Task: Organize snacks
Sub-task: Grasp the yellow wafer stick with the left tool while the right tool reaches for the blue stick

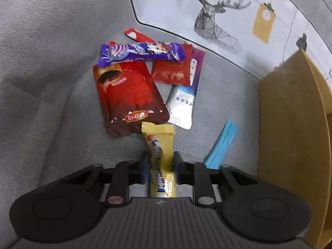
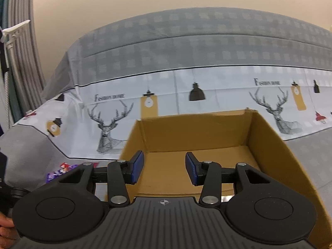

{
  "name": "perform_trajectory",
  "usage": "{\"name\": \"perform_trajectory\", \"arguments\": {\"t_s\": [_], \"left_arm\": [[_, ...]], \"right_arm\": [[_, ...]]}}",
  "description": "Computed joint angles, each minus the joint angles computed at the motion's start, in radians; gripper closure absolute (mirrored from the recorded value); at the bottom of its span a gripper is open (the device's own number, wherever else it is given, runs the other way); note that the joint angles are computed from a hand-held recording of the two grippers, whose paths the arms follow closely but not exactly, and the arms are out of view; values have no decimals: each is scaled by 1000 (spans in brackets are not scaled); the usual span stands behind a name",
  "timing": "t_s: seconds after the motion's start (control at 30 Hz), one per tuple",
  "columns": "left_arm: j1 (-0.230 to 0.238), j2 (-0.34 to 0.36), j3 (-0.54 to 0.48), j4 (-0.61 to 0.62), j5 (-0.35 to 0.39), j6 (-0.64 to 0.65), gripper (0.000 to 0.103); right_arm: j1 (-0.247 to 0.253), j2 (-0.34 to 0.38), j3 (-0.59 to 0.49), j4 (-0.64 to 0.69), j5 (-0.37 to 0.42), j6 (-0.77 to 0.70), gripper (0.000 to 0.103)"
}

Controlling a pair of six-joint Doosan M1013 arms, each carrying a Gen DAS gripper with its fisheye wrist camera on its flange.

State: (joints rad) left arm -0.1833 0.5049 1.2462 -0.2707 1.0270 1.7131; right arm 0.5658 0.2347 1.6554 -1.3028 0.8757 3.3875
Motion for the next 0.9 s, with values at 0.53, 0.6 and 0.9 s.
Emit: {"name": "perform_trajectory", "arguments": {"t_s": [0.53,0.6,0.9], "left_arm": [[14,-19,12,104,-137,-151,90],[19,-14,4,104,-126,-172,90],[25,-9,-6,106,-106,-181,90]], "right_arm": [[43,77,-87,-115,-277,-33,62],[45,103,-119,-8,-303,-144,65],[25,230,-277,451,-148,-524,66]]}}
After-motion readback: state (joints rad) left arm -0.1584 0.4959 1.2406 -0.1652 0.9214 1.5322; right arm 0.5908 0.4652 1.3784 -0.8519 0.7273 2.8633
